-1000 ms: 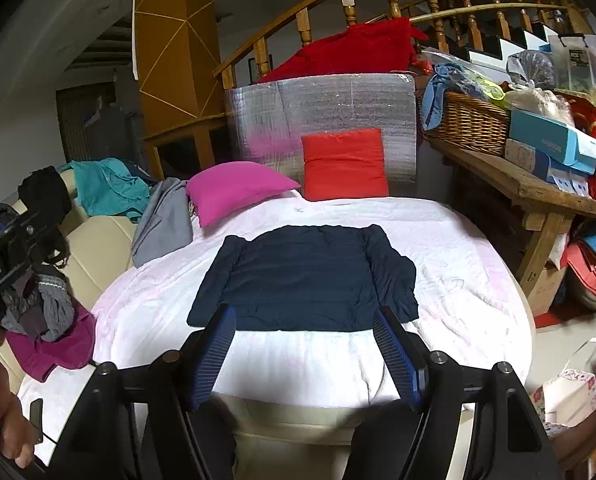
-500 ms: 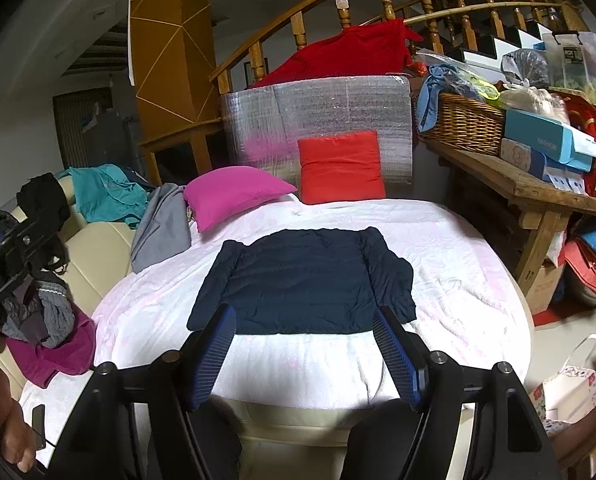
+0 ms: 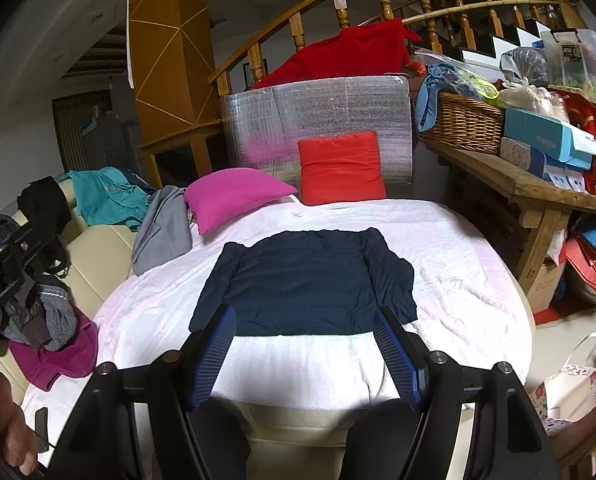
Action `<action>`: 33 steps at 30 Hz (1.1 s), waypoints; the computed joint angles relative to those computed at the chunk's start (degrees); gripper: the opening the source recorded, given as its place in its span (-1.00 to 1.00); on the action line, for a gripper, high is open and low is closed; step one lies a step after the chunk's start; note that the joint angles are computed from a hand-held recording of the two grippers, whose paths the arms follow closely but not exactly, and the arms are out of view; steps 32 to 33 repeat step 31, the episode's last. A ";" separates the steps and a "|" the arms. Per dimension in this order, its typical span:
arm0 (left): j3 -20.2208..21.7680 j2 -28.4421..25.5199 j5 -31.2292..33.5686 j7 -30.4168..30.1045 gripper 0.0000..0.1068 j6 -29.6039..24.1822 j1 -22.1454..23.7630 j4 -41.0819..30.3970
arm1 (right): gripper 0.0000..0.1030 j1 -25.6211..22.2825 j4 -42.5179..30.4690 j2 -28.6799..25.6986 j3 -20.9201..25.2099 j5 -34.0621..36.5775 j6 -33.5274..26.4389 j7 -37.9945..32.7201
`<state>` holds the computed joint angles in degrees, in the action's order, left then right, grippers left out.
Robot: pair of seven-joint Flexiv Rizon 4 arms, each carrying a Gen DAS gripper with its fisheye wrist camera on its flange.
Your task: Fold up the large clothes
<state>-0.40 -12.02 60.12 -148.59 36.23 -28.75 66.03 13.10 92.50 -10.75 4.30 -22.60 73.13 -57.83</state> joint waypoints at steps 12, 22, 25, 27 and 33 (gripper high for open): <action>-0.09 -0.10 -1.53 1.30 0.81 1.28 0.79 -0.64 | 0.45 0.30 -2.20 -0.73 0.07 0.00 -1.53 -0.96; 1.23 -4.86 -6.57 6.18 0.81 2.89 1.45 -6.79 | 0.45 -0.10 -8.90 -4.40 0.64 5.00 -5.71 -5.61; 2.48 -6.82 -7.97 7.81 0.81 3.52 0.92 -9.03 | 0.45 0.09 -11.42 -6.07 0.19 5.55 -6.82 -6.03; 3.08 -7.81 -10.22 8.84 0.81 6.40 1.60 -9.52 | 0.44 -0.03 -13.30 -7.25 0.28 6.42 -7.72 -6.91; 4.58 -10.39 -14.41 9.91 0.81 9.34 2.74 -10.89 | 0.44 -0.16 -17.36 -10.41 -0.58 7.54 -8.62 -6.75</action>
